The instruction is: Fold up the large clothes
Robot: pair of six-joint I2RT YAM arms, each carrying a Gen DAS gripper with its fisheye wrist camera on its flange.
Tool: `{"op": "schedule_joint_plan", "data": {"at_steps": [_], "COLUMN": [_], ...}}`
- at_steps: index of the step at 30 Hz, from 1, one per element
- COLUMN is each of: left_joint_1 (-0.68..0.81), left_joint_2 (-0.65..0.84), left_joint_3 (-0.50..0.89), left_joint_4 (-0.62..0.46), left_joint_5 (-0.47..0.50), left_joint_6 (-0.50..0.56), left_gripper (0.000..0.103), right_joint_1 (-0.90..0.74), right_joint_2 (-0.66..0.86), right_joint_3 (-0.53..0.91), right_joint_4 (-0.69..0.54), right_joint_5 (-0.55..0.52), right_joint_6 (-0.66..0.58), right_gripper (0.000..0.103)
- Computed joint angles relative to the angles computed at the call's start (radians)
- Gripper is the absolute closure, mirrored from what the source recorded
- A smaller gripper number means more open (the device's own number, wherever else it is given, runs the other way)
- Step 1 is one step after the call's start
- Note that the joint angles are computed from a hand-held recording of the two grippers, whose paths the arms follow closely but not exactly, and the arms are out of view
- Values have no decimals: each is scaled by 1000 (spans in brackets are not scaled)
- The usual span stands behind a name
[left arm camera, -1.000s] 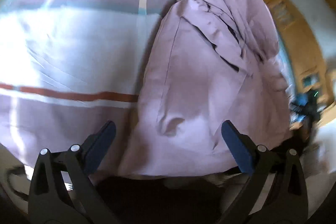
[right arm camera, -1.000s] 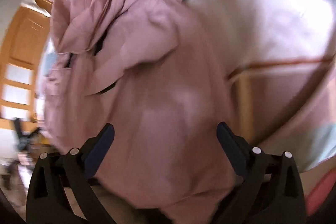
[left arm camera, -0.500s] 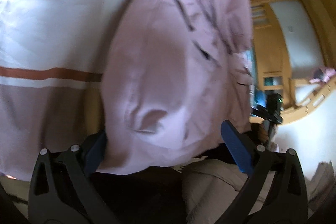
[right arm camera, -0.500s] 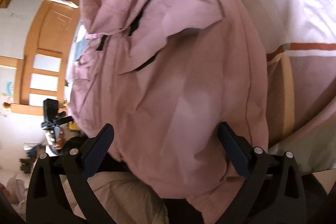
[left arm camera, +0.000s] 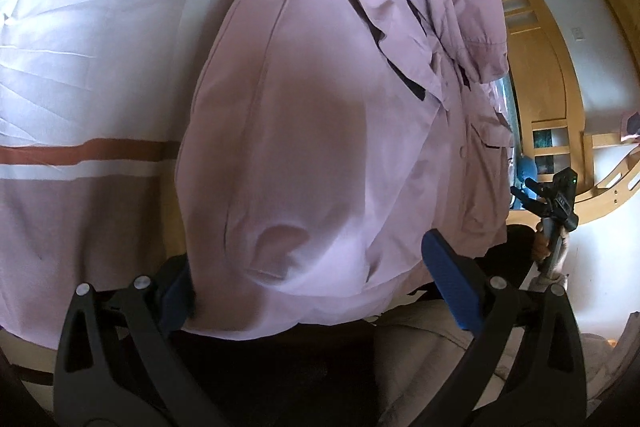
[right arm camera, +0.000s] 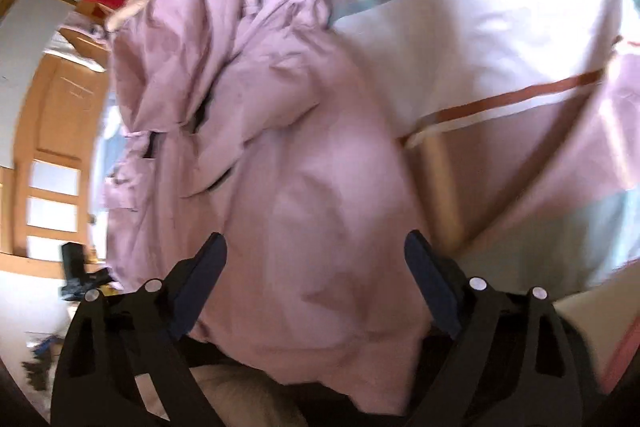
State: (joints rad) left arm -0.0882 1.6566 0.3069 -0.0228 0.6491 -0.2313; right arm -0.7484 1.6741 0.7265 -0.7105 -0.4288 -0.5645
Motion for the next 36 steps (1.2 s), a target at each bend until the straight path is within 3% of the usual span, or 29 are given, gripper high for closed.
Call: {"op": "schedule_joint_plan", "data": {"at_steps": [2,7,9,11,12,13,15,18,21,23,24,25,26,29,30,31,34,36], "left_joint_1": [3,-20,-21,-17,-24,-17,-10,33,74,103,113,114,110,103,100,109,121,115], "left_joint_2": [21,21,21,-13,-55,-90,-176,-388,-545,-548,-504,-464,-395,-172,-106,-4,268,464], "left_joint_3": [9,20,22,5,-13,-33,-65,-136,-151,-106,-54,-9,66,329,401,514,828,1031], "left_joint_4": [3,0,3,18,23,32,38,71,102,186,250,284,321,363,385,403,366,296], "left_joint_5": [-3,-26,-27,-20,-32,-16,4,112,202,272,296,304,311,306,298,288,200,115], "left_joint_6": [-2,-36,-47,-60,-71,-72,-68,-92,-157,-247,-303,-337,-368,-415,-455,-505,-608,-692], "left_gripper": [2,2,2,17,54,72,80,83,84,84,84,84,84,84,84,84,83,80], "right_joint_1": [33,59,29,6,2,0,17,75,159,220,211,240,228,290,311,332,389,427], "right_joint_2": [89,277,315,255,223,176,64,-68,-105,-85,-41,-31,7,116,178,241,464,605], "right_joint_3": [25,24,-9,-26,-23,-24,-10,50,167,263,332,371,428,466,493,542,763,912], "right_joint_4": [-3,-59,-64,-103,-146,-197,-320,-481,-555,-500,-507,-369,-329,328,551,662,752,677], "right_joint_5": [82,96,46,-26,-57,-93,-194,-385,-576,-697,-737,-791,-816,-843,-786,-718,-538,-433], "right_joint_6": [42,12,-20,-110,-148,-196,-297,-367,-317,-161,-145,33,102,835,1062,1181,1320,1301], "right_gripper": [7,7,22,67,75,82,86,87,88,88,88,88,88,88,88,88,89,88]}}
